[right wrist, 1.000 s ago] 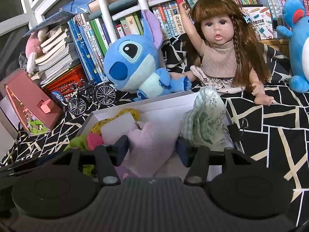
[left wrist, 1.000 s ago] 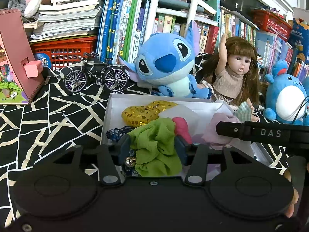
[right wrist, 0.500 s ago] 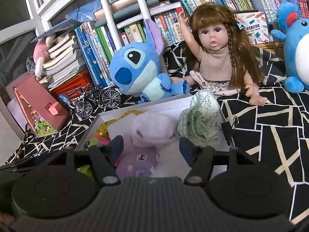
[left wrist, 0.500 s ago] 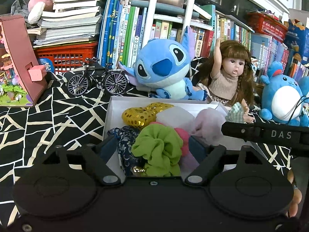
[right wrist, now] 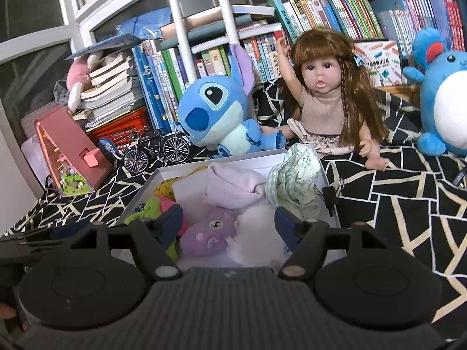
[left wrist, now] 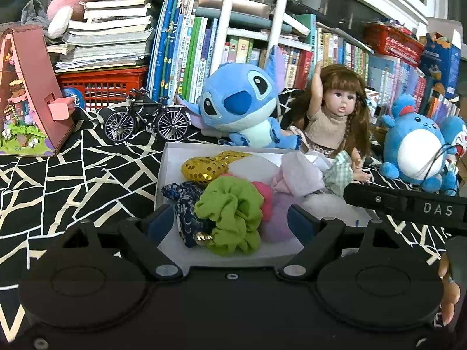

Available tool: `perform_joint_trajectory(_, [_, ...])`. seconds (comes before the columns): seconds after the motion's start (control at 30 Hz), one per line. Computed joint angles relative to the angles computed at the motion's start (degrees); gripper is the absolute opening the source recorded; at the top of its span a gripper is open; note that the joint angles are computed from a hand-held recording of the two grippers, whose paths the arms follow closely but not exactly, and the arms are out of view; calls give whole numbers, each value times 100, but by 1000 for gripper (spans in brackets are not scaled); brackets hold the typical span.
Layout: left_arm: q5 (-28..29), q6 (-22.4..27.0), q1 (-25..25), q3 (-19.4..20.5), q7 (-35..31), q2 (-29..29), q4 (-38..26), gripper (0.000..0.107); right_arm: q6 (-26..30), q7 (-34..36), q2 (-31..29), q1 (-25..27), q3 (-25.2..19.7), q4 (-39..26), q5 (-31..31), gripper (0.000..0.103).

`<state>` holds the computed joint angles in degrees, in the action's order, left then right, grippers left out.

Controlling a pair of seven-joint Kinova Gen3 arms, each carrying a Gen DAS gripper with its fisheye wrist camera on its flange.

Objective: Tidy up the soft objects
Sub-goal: 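Grasp the light blue plastic packet on the bedspread with the left tool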

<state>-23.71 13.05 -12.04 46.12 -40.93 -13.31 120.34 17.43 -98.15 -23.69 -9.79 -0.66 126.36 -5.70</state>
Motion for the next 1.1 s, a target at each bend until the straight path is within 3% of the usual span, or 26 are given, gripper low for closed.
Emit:
perform_joint_trajectory(0.4, [696,-56,778,-611,-524,-376,336,87,98,69,-456,80,-126,335,197,83])
perform_joint_trajectory(0.73, [1286,-224,965,-659,-984,-638,620,91,270,64,-726,364,-159,592,321,84])
perform_joint_trajectory(1.1, [1599,-227,1243,-525,-1418,-494,740,92,551,141,-965,540,-110,824,450,84])
